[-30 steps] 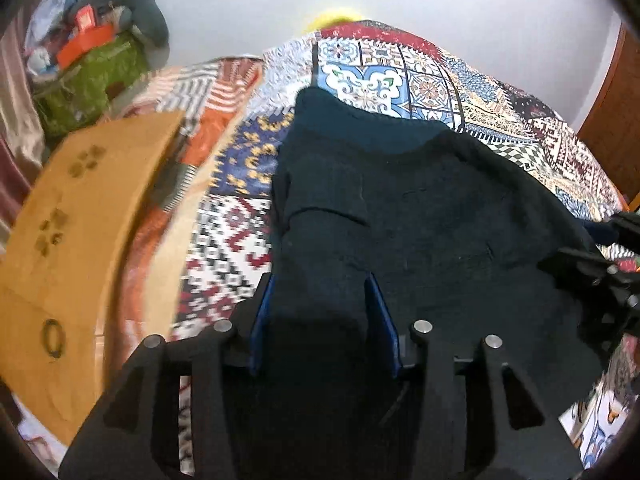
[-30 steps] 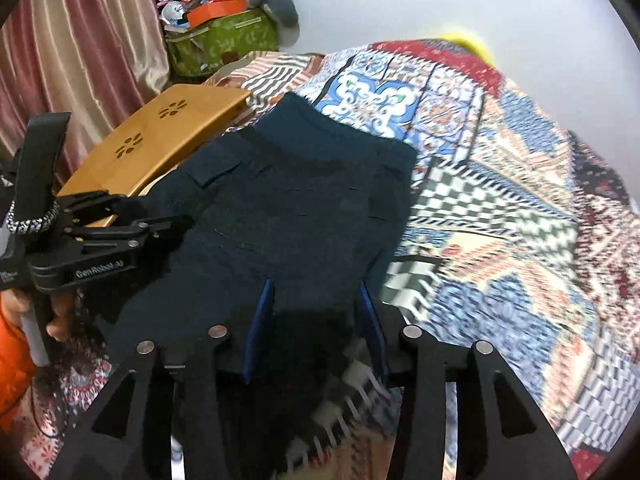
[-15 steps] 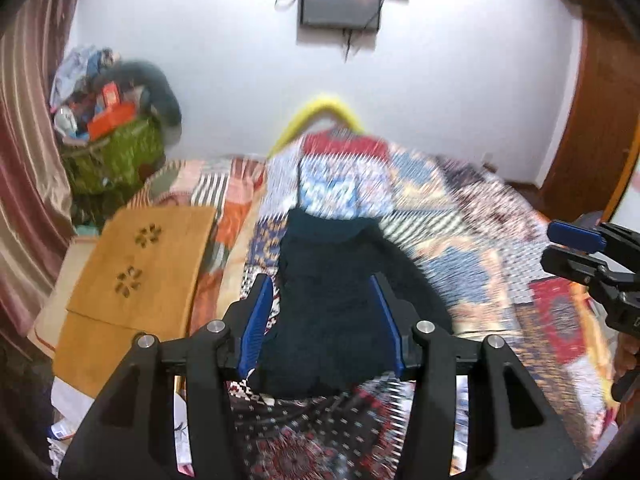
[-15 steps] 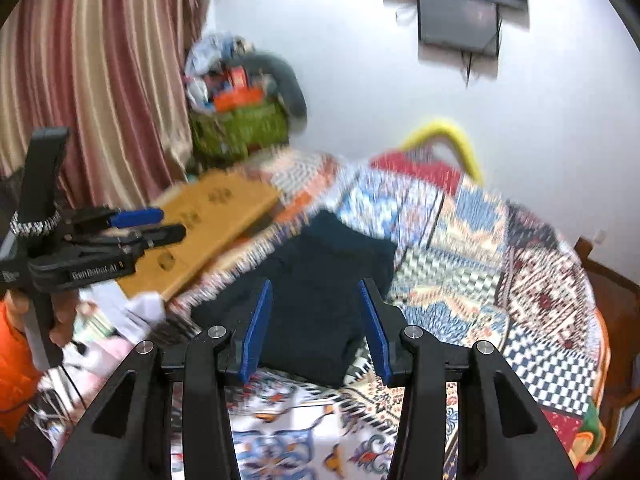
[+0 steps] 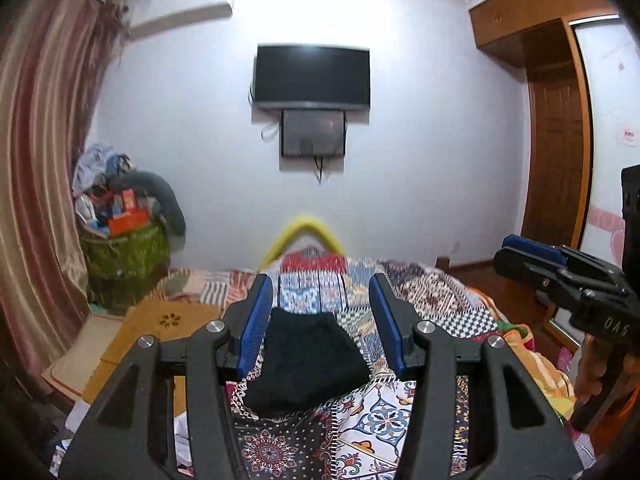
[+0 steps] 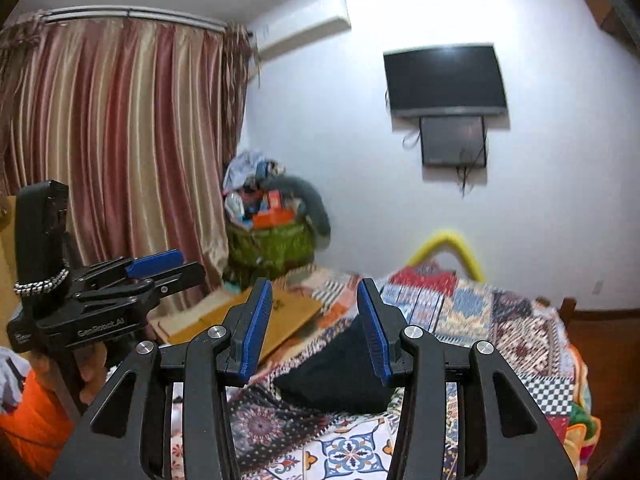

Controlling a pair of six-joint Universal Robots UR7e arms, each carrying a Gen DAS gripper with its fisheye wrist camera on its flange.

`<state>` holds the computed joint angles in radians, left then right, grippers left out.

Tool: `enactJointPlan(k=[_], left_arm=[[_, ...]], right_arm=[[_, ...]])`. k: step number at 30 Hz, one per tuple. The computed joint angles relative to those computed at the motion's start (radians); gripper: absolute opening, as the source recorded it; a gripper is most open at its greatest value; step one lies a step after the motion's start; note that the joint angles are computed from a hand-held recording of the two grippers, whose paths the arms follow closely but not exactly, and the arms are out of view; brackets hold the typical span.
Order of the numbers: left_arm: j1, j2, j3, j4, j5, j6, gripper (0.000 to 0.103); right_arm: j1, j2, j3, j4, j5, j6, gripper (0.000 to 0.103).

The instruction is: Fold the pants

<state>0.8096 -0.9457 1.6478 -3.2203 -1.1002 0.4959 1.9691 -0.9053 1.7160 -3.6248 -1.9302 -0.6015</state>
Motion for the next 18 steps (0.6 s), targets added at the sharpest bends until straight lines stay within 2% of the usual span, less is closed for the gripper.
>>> enactJointPlan(k=[3, 8, 11, 13, 16, 18], left_arm=[[-0.024, -0.038, 0.081, -0.09, 0.011, 0.012, 0.053], [-0.041, -0.074, 0.169, -0.182, 0.023, 0.015, 0.082], [-0.037, -0.09, 0.193, -0.176, 0.02, -0.011, 0.096], [-0.038, -0.094, 0.202, -0.186, 0.033, -0.023, 0.1], [-0.033, -0.088, 0.199, -0.195, 0.046, -0.021, 0.102], [-0.031, -0.086, 0.201, -0.192, 0.05, -0.03, 0.103]], right_arm=[[0.018, 0.014, 0.036, -0.092, -0.012, -0.021, 0.04], [0.029, 0.034, 0.074, -0.188, -0.035, -0.023, 0.042], [0.033, 0.038, 0.075, -0.207, -0.06, -0.019, 0.059], [0.037, 0.04, 0.076, -0.217, -0.081, -0.022, 0.061], [0.045, 0.046, 0.076, -0.233, -0.115, -0.026, 0.082], [0.053, 0.06, 0.07, -0.261, -0.138, -0.039, 0.086]])
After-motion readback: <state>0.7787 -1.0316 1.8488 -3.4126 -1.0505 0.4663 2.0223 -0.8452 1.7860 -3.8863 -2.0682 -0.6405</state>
